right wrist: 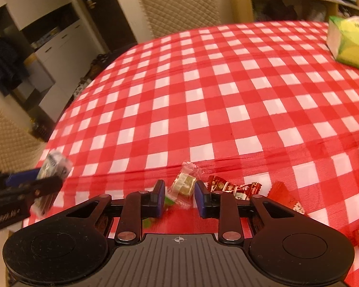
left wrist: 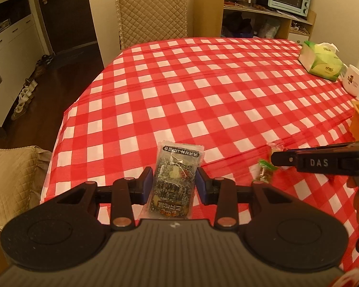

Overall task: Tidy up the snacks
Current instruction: 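Grasp the clear-wrapped candy with the right tool while the left tool holds the grey packet, then carry the grey packet and clear candy over the orange tray with both tools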

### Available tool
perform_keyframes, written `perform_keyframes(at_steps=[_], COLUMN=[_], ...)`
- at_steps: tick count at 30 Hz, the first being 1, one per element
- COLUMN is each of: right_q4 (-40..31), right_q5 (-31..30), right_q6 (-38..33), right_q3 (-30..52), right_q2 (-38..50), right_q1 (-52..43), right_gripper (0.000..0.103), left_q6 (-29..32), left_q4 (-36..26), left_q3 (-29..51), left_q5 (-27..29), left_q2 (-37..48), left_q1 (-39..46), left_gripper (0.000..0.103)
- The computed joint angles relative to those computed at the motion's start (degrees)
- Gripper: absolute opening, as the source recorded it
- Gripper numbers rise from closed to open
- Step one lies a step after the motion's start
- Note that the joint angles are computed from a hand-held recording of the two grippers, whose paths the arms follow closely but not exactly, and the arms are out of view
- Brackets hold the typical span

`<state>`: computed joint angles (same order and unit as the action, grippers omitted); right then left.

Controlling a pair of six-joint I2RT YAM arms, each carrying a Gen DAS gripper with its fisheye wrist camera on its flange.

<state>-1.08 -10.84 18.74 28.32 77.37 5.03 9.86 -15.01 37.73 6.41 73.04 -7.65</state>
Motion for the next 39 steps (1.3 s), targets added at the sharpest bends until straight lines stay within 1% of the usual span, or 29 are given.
perform_keyframes(at_steps=[2,5,8,14,18,24,29,34,39], right_q4=[0.4,0.4,1.1,2.2,3.5,3.7,2.8,-1.3,-8.1], right_q5=[1.2,4.6,7.9,15.3,17.9,15.5,12.9,8.2,3.2], right_q6=[0.9,1.0,1.2,-2.9,-5.1,-6.6,-5.6,-3.0,-1.0], right_q3=[0.6,1.9,2.5,2.7,2.2,2.3,1.1,-0.7,-2.8], right_q2=[1.1,3.0,4.9,6.4,7.3,7.5,3.6,-4.3,-15.9], right_q1=[0.6,2.5,4.3,9.1,11.0,9.3,8.5,6.6,3.9], right_gripper=[0.029,0.029,0.026,0.022,0.021,0.02,0.02,0.02,0.02], left_q6=[0.2,0.4,0.5,1.0,1.3,1.4,1.6,1.5,0.3], left_q4=[0.2,0.4,0.4,0.2,-0.3,-0.9,-2.2,-3.9,-6.6], left_q3=[0.0,-0.3,-0.4,-0.8,-0.7,-0.7,-0.8,-0.9,-0.6], left_q5=[0.4,0.8,1.1,1.5,1.6,1.5,1.4,1.8,1.7], left_q2=[0.3,0.4,0.5,0.3,0.0,-0.7,-2.5,-5.0,-8.1], left_q1=[0.5,1.1,1.6,2.3,2.6,2.4,2.2,1.2,-1.6], left_gripper=[0.035,0.035,0.035,0.035,0.035,0.035,0.035,0.035,0.035])
